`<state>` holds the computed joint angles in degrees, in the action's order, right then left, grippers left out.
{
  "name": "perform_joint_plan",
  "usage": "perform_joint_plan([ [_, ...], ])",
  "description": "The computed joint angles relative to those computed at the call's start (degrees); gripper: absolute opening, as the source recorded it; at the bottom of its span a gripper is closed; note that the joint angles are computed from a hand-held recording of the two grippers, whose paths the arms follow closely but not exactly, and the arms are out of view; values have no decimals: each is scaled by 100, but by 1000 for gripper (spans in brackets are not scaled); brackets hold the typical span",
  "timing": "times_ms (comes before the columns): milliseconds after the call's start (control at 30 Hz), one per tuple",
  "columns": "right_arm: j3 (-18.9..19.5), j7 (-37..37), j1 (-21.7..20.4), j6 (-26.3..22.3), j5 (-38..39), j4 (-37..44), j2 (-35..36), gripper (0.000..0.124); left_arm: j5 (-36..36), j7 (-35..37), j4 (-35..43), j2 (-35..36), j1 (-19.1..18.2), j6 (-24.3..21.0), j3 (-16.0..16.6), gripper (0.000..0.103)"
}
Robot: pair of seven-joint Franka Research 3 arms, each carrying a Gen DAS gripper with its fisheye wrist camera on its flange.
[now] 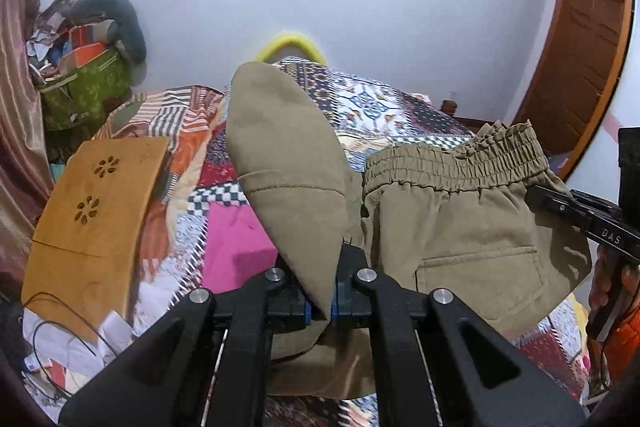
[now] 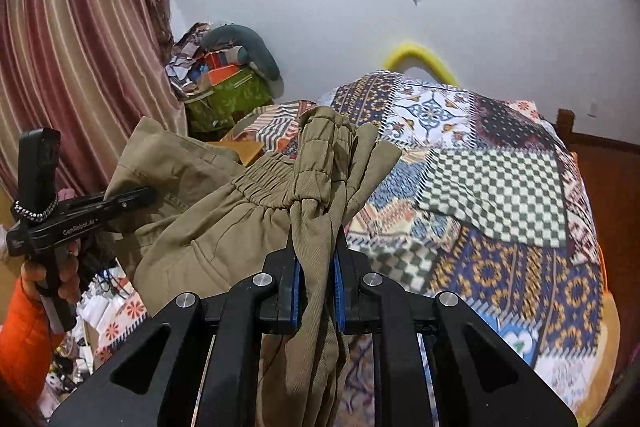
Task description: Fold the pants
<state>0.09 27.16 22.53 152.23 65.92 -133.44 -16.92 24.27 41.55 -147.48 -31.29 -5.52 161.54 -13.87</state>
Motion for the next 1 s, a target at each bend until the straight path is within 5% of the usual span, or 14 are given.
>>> perform_joint_plan([
  [500,485,171,-48,222,-125,1235,1504,11,-7,450,355,1059,388,424,477,6],
  [833,779,640,-130,449,-673,1798,2304,11,-953,1334,537,2005,315,920,986,6],
  [1000,844,1167,-185,443,-1253,1942,2641,11,-2215,2361,730,2595,91,857,1263,6],
])
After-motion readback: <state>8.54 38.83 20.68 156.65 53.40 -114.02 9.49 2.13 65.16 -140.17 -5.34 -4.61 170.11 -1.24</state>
